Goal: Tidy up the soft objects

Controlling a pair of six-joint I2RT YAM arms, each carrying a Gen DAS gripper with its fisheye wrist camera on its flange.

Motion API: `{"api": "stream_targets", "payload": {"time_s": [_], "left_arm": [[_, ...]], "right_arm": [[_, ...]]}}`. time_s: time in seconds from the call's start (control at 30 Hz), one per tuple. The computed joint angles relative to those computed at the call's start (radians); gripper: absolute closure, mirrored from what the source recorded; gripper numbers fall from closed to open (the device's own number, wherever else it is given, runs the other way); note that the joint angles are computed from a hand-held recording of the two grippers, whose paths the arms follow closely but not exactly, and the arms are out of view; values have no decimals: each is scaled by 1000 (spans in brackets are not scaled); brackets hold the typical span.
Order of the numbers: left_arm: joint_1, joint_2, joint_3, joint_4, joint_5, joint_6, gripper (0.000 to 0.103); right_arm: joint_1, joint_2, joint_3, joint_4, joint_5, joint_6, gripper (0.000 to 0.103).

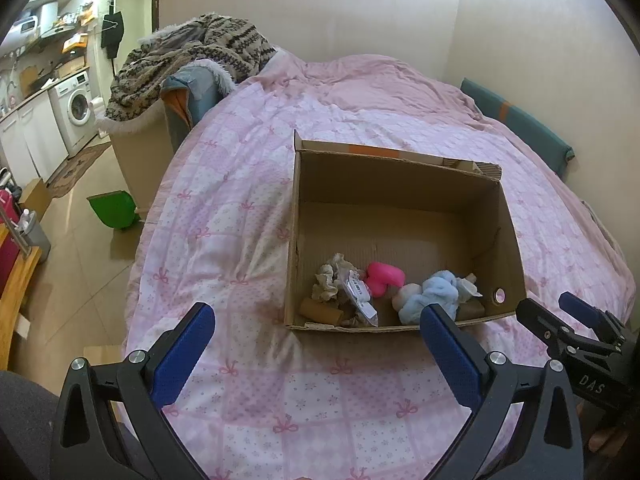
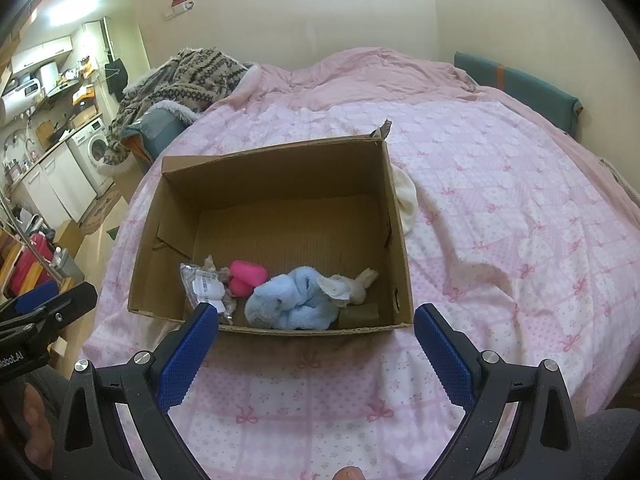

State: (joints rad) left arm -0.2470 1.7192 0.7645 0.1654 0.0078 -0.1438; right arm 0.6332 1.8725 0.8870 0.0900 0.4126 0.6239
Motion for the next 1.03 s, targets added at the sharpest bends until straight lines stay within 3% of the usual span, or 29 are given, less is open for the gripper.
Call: {"api": "stream_targets", "payload": {"time_s": [1.03], "left_arm": [[7, 14, -8, 8, 17, -3, 1]], "right_arm": [[0, -12, -14, 7, 2, 1, 0]]}}
